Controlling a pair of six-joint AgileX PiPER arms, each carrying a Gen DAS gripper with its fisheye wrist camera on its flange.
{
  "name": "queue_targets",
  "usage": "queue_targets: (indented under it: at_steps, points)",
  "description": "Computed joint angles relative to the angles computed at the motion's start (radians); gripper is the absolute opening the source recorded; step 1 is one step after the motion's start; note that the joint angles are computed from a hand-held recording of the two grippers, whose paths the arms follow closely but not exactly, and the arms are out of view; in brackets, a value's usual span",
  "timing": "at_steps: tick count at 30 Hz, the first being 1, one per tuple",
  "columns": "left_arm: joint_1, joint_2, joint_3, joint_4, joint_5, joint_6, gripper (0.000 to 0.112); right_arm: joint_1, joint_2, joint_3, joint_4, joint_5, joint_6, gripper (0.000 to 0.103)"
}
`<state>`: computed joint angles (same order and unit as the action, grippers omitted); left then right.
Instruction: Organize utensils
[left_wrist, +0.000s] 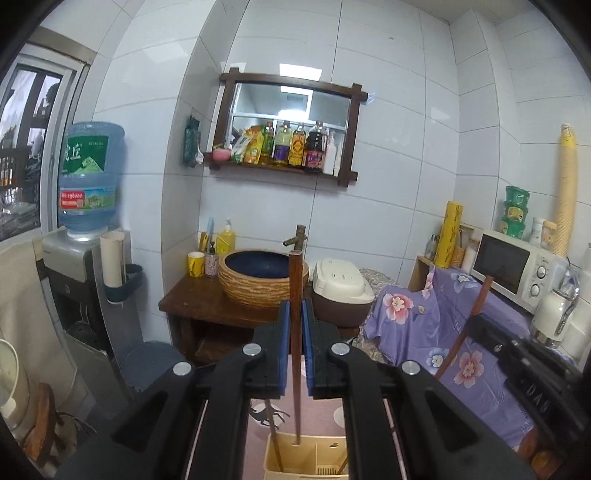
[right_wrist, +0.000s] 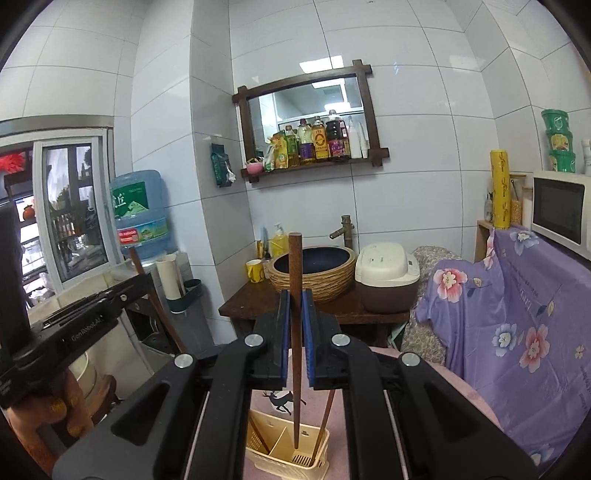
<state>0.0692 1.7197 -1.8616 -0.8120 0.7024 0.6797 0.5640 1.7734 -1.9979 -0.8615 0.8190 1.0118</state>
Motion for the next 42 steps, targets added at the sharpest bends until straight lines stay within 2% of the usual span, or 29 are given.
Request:
queue_targets:
  at_steps: [7,16,28,30,31,32,33,34,35,37,39,42]
  points:
    - [-0.053,0.047,0.186,0.001,-0.144,0.047,0.008,-0.041,0.054,0.188,-0.089,-0.088,0.218,0.008]
    - [-0.052,0.087,0.315,-0.064,-0.188,0.155,0.008,-0.056,0.072,0.340,-0.129,-0.172,0.349,0.008]
    - [-0.054,0.083,0.387,-0.108,-0.241,0.244,0.008,-0.058,0.052,0.404,-0.191,-0.194,0.421,0.008]
    - [-0.051,0.066,0.419,-0.149,-0.267,0.286,0.008,-0.056,0.042,0.424,-0.210,-0.197,0.441,0.011]
    - [-0.042,0.059,0.428,-0.162,-0.260,0.300,0.008,-0.053,0.031,0.447,-0.245,-0.200,0.478,0.015]
    - [-0.037,0.052,0.437,-0.172,-0.254,0.311,0.009,-0.050,0.023,0.463,-0.269,-0.200,0.503,0.025]
    - [-0.027,0.041,0.452,-0.192,-0.247,0.340,0.011,-0.044,0.011,0.489,-0.303,-0.201,0.541,0.031]
    - [-0.017,0.024,0.478,-0.231,-0.249,0.387,0.017,-0.038,-0.005,0.522,-0.350,-0.207,0.595,0.040]
    - [-0.009,0.002,0.513,-0.280,-0.259,0.446,0.032,-0.031,-0.016,0.545,-0.381,-0.208,0.631,0.040]
    - [0.013,-0.044,0.588,-0.413,-0.270,0.590,0.054,-0.014,-0.038,0.584,-0.415,-0.201,0.666,0.041]
    - [0.037,-0.079,0.649,-0.507,-0.264,0.685,0.061,0.008,-0.060,0.621,-0.438,-0.187,0.691,0.041]
    - [0.083,-0.115,0.721,-0.549,-0.229,0.732,0.070,0.059,-0.091,0.680,-0.473,-0.136,0.723,0.046]
